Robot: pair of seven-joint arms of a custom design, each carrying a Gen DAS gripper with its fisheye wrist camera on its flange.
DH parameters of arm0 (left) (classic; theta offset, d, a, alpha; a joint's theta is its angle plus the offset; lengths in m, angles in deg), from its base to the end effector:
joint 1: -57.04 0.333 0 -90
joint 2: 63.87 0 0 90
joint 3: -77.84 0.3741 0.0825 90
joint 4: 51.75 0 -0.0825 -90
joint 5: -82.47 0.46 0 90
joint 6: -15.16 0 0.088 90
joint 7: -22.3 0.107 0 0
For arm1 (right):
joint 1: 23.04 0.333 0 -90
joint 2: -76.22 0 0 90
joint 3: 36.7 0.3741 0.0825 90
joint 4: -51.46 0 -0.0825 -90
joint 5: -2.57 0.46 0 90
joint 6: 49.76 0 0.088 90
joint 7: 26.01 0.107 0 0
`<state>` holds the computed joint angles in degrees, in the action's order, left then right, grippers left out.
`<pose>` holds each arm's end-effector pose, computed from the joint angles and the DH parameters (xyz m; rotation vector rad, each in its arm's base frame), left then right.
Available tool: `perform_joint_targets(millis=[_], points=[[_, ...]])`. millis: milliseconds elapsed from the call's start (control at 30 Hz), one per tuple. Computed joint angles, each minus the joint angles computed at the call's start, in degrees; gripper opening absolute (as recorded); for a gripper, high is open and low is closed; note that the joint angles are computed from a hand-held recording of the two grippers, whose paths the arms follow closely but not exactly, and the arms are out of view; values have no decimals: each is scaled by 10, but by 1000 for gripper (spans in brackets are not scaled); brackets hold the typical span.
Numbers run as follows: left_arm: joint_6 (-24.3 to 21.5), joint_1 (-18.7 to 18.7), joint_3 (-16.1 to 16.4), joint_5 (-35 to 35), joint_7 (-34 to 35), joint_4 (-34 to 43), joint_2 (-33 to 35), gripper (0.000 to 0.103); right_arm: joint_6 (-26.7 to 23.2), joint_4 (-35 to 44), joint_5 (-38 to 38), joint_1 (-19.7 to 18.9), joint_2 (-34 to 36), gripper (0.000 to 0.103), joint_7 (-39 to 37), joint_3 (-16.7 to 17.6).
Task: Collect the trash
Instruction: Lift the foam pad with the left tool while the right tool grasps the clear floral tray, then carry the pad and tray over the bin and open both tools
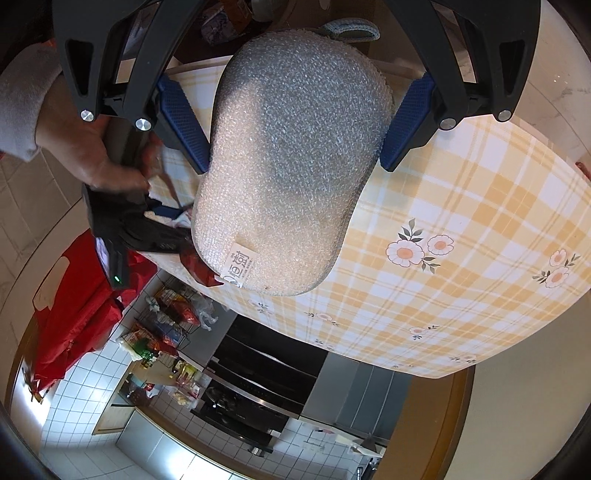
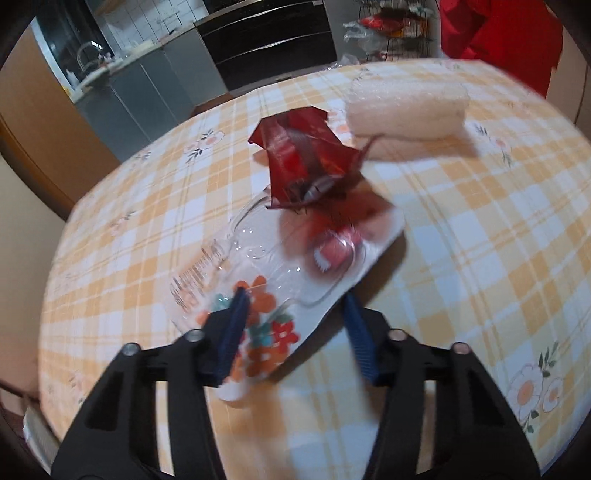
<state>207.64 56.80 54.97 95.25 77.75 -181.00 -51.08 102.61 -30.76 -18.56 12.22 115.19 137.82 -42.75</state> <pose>0.5896 -0.2674 0.3786 -1.8785 1.8617 -1.2378 0.7391 0.4501 0.3583 -1.3522 2.1688 -0.3305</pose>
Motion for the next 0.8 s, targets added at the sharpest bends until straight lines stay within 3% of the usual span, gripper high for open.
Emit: perform_joint_targets(millis=[167, 267, 500, 800], points=[[4, 16, -20, 15, -18, -10, -10, 90, 74, -113, -20, 6, -65, 44, 2, -6], [2, 22, -30, 28, -34, -17, -19, 90, 107, -178, -61, 27, -108, 43, 14, -28], [-1, 25, -42, 60, -69, -27, -45, 90, 135, -277, -206, 59, -193, 38, 68, -55], [3, -9, -15, 117, -123, -39, -86, 90, 147, -317, -314, 26, -243, 30, 112, -16]])
